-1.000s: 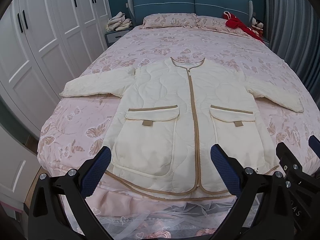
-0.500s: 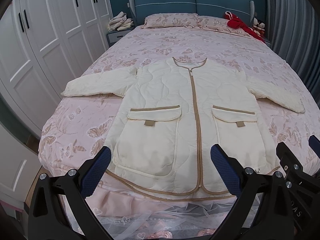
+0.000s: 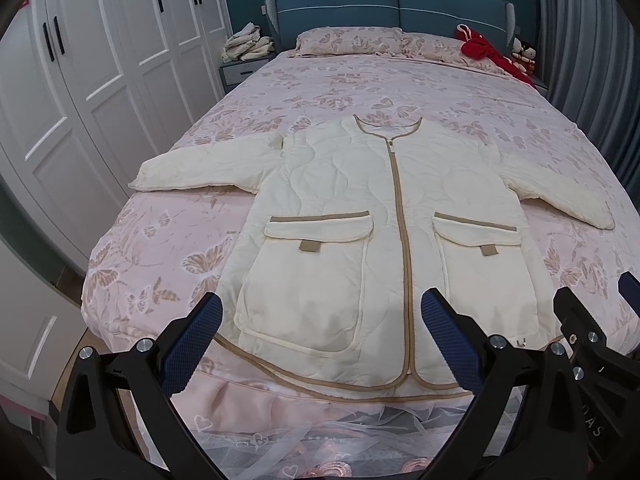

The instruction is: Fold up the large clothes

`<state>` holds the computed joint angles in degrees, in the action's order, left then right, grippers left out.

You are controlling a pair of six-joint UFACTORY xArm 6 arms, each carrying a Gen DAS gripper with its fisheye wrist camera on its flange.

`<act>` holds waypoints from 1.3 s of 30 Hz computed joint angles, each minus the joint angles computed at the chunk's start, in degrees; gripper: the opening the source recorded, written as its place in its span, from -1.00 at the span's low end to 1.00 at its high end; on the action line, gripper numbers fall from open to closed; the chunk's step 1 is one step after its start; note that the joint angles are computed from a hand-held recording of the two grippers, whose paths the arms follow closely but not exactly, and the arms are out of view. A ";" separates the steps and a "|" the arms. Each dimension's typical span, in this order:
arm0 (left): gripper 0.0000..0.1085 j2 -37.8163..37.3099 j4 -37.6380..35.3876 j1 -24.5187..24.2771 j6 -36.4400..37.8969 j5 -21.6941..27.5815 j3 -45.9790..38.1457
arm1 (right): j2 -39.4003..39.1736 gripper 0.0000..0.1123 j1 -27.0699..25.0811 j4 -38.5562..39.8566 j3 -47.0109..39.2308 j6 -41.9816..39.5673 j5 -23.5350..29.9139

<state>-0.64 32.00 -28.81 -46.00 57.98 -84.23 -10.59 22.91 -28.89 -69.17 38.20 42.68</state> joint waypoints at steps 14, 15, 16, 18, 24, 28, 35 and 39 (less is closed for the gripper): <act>0.79 0.17 1.38 -0.04 -0.78 0.99 -0.65 | 0.39 0.55 0.01 0.14 -0.57 -0.30 -0.07; 0.79 0.17 1.38 -0.02 -0.75 0.90 -0.64 | 0.39 0.55 0.01 0.14 -0.57 -0.30 -0.07; 0.79 0.18 1.35 -0.01 -0.78 0.96 -0.66 | 0.35 0.55 0.02 0.10 -0.52 -0.30 -0.08; 0.79 0.23 1.29 0.00 -0.71 1.10 -0.80 | 0.32 0.55 -0.04 0.23 -0.50 -0.44 -0.08; 0.79 0.24 1.12 0.07 -0.52 1.06 -0.80 | 0.37 0.55 0.03 0.20 -0.53 -0.20 0.02; 0.79 0.47 1.00 0.25 -0.17 1.30 -1.15 | 0.87 0.55 -0.43 1.82 -1.21 -1.25 0.16; 0.79 1.79 -0.05 0.64 0.50 1.09 -2.22 | 1.59 0.55 -1.85 4.52 -1.62 -3.59 -0.05; 0.79 2.41 -1.06 1.16 0.88 0.66 -2.38 | 1.75 0.55 -3.19 6.10 -1.19 -4.47 -1.13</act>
<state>1.77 30.94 -27.65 -45.12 58.64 -86.62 -8.84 19.72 -22.80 -70.35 33.74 41.55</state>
